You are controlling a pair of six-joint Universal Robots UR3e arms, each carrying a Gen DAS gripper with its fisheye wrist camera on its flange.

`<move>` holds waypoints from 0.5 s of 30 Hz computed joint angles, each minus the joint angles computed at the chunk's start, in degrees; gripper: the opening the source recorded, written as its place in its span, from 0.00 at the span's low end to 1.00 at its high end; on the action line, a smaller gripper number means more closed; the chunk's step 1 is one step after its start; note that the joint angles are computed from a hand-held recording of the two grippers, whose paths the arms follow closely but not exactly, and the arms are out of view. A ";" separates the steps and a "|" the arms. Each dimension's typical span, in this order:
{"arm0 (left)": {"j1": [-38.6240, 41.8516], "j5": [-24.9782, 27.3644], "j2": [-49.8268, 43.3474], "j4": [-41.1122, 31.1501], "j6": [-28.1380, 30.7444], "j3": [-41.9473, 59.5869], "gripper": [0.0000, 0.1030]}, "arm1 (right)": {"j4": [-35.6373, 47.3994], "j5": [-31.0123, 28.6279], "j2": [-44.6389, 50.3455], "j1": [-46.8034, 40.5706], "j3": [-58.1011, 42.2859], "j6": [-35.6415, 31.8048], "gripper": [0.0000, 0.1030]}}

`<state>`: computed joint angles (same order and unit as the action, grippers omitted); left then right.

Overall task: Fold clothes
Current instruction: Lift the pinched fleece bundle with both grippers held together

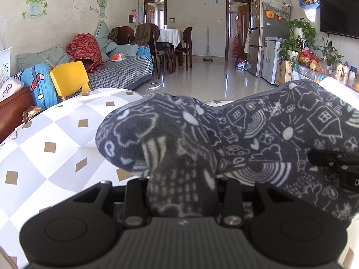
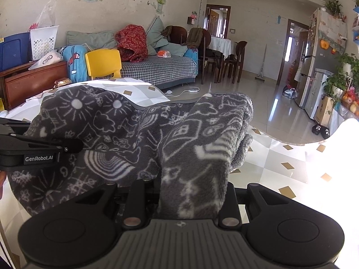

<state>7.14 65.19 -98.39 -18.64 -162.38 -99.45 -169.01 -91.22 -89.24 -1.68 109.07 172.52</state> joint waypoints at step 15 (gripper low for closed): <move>5.70 -0.63 -4.36 -0.57 -0.06 3.90 0.32 | 0.65 -2.21 9.77 6.24 -10.20 -0.77 0.26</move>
<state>12.85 64.56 -102.75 -19.20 -162.44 -95.56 -168.37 -93.44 -79.47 4.56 98.87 171.75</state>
